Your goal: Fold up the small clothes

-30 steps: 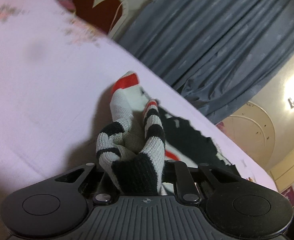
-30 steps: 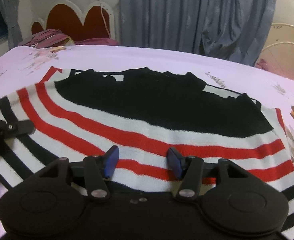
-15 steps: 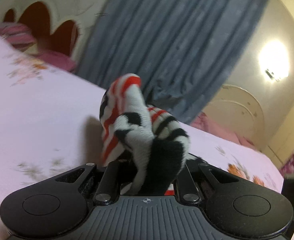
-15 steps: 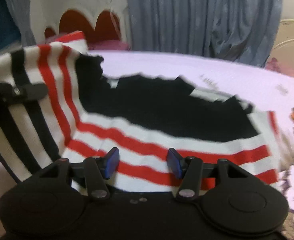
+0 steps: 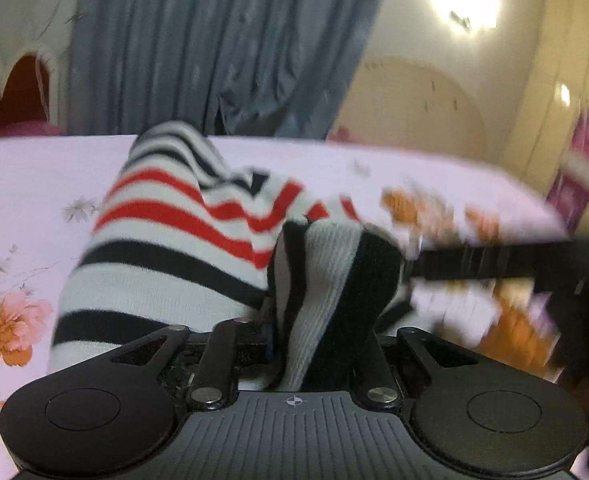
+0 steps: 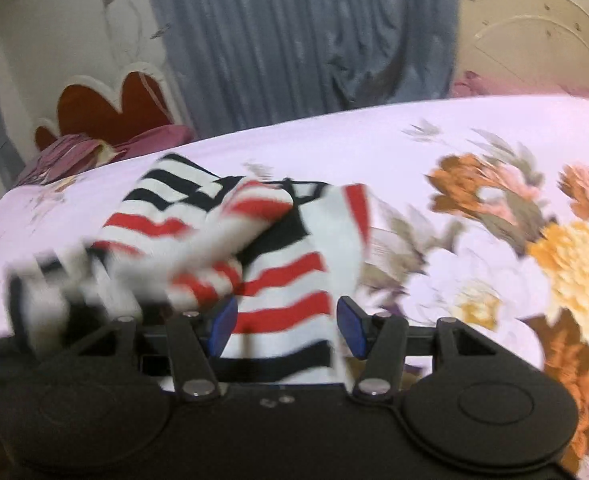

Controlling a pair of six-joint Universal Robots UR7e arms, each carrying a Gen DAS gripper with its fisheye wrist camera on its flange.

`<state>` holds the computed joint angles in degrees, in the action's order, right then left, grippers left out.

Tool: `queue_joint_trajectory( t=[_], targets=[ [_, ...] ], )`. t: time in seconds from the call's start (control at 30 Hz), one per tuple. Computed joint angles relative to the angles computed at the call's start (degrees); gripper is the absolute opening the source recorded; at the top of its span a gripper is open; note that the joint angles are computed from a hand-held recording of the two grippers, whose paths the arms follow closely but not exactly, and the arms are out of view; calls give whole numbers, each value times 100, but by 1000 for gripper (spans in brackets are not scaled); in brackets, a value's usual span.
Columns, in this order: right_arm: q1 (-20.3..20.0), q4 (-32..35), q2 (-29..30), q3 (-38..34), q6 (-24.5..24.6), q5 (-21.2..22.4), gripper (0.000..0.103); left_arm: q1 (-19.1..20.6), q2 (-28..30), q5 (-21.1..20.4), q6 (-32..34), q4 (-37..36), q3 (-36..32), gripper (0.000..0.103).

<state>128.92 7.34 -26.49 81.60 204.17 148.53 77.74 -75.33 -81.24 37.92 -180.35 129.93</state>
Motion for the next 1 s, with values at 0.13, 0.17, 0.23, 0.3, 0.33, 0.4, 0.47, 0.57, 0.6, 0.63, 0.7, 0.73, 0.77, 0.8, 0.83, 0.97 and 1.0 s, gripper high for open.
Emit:
queue_joint_trajectory(
  t=[0.13, 0.17, 0.23, 0.3, 0.33, 0.4, 0.47, 0.57, 0.6, 0.63, 0.7, 0.73, 0.77, 0.8, 0.83, 0.97, 1.0],
  targets=[
    [15, -571, -395, 504, 57, -277, 64, -169, -411, -22, 400, 281, 211, 59],
    [-20, -790, -528, 665, 36, -465, 68, -201, -552, -74, 400, 421, 242, 66],
    [-146, -1037, -710, 838, 64, -1037, 76, -215, -860, -151, 467, 731, 317, 67],
    [-296, -1075, -787, 905, 232, -1616, 76, -166, -1217, -225, 497, 1165, 328, 67],
    [-375, -1056, -782, 904, 332, -1845, 76, -122, -1322, -296, 466, 1308, 296, 67],
    [-521, -869, -684, 781, 575, -2194, 75, -18, -1612, -448, 327, 1751, 183, 67],
    [-613, -649, -519, 597, 808, -2301, 76, 54, -1752, -477, 289, 1862, 105, 67],
    [-668, -781, -433, 551, 902, -2434, 65, 179, -1934, -448, 343, 1737, 44, 67],
    [-662, -713, -359, 444, 856, -2382, 60, 228, -1961, -433, 312, 1676, -11, 67],
    [-667, -655, -295, 352, 816, -2370, 60, 269, -1957, -415, 255, 1565, -48, 67],
    [-669, -515, -191, 175, 813, -2351, 60, 357, -1869, -323, 140, 1352, -174, 67],
    [-664, -521, -158, 137, 785, -2289, 55, 370, -1763, -193, 44, 1307, -275, 67],
    [-653, -485, -117, 70, 780, -2200, 49, 384, -1637, -93, -57, 1295, -377, 67],
    [-655, -463, -82, 16, 775, -2124, 39, 394, -1527, 7, -175, 1302, -472, 67],
    [-667, -484, -74, 15, 750, -2113, 34, 397, -1402, 97, -264, 1236, -529, 67],
    [-543, -436, 34, -120, 374, -1784, 24, 406, -835, 284, -661, 1025, -768, 67],
    [-458, -404, 92, -206, 187, -1572, 23, 403, -740, 300, -680, 971, -791, 67]
  ],
)
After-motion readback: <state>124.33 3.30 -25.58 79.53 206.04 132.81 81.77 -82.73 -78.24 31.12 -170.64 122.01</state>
